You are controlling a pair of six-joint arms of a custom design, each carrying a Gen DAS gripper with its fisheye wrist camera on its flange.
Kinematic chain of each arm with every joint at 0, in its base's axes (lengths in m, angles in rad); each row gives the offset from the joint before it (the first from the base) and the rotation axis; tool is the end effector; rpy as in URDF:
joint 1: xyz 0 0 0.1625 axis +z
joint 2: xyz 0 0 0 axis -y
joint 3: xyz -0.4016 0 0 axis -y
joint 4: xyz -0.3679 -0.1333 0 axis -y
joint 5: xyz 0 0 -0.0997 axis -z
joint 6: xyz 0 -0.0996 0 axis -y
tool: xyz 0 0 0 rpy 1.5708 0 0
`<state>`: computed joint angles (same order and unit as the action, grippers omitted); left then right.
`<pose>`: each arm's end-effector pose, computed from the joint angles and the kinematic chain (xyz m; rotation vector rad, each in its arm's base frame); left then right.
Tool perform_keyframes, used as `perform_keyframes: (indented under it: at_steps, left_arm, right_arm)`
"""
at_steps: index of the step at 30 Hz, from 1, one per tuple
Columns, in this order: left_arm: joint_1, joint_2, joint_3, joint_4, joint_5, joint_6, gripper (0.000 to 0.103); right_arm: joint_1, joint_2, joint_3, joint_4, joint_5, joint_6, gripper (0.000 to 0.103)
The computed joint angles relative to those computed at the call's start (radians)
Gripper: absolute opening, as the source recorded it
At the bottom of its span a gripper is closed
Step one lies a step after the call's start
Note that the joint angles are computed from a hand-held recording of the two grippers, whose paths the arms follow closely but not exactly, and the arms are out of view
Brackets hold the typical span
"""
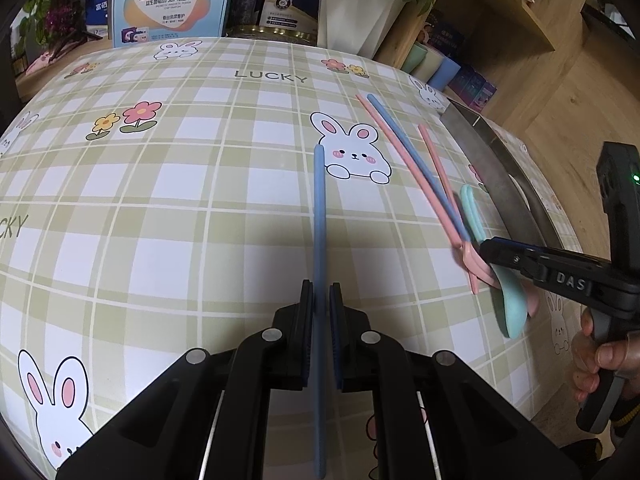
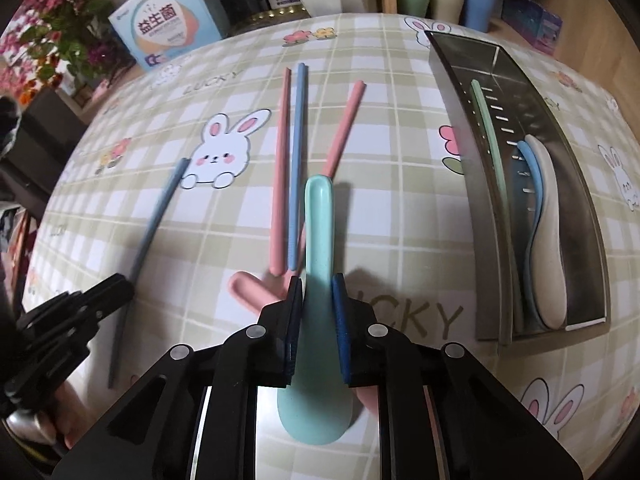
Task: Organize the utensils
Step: 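Grasp the teal spoon handle with the right tool while the left tool holds the blue chopstick, then lift the teal spoon with the right tool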
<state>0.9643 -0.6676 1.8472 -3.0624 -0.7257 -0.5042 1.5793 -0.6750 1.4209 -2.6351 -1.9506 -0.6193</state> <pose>-0.1546 -0.5875 0.0387 -0.0474 2.4342 -0.9003 0.1024 -0.7065 0.1071 0.7475 -2.5700 0.2550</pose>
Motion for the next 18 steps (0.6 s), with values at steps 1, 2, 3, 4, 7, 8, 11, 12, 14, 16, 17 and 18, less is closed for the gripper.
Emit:
perform_keyframes:
  at_steps: [1, 2, 3, 4, 7, 8, 11, 12, 14, 16, 17, 18]
  left_arm:
    - [0.0, 0.001, 0.0, -0.003, 0.0, 0.001, 0.009]
    - [0.0, 0.001, 0.001, -0.007, 0.0, 0.002, 0.009]
    - [0.0, 0.001, 0.002, -0.009, 0.0, 0.003, 0.009]
    - [0.0, 0.0, 0.003, -0.01, 0.0, 0.004, 0.009]
    - [-0.001, 0.003, 0.003, -0.014, 0.005, 0.009, 0.009]
    - [-0.001, 0.004, 0.003, -0.015, 0.007, 0.01, 0.009]
    - [-0.003, 0.006, 0.002, -0.011, 0.015, 0.012, 0.009]
    - [-0.004, 0.007, 0.001, -0.011, 0.016, 0.013, 0.009]
    - [-0.004, 0.007, 0.001, -0.01, 0.018, 0.016, 0.009]
    - [-0.004, 0.007, 0.003, -0.013, 0.016, 0.016, 0.009]
    - [-0.004, 0.007, 0.003, -0.014, 0.015, 0.016, 0.009]
    - [-0.004, 0.007, 0.003, -0.015, 0.015, 0.015, 0.009]
  right_arm:
    - [0.0, -0.005, 0.005, -0.003, 0.006, -0.003, 0.015]
    - [-0.001, -0.01, 0.011, -0.007, 0.01, -0.008, 0.015]
    - [-0.001, -0.015, 0.019, -0.021, 0.01, -0.019, 0.015]
    - [0.0, -0.015, 0.025, -0.037, 0.007, -0.032, 0.015]
    - [0.001, -0.016, 0.038, -0.081, -0.003, -0.066, 0.015]
    - [0.002, -0.015, 0.046, -0.101, -0.011, -0.079, 0.015]
    - [0.002, -0.011, 0.061, -0.133, -0.035, -0.123, 0.015]
    - [0.0, -0.012, 0.063, -0.129, -0.034, -0.124, 0.015]
    - [-0.001, -0.01, 0.06, -0.111, -0.028, -0.117, 0.015]
    - [-0.002, -0.011, 0.058, -0.089, -0.017, -0.114, 0.016]
    - [-0.004, -0.015, 0.054, -0.065, -0.001, -0.101, 0.016]
    - [-0.007, -0.019, 0.051, -0.046, 0.012, -0.089, 0.017]
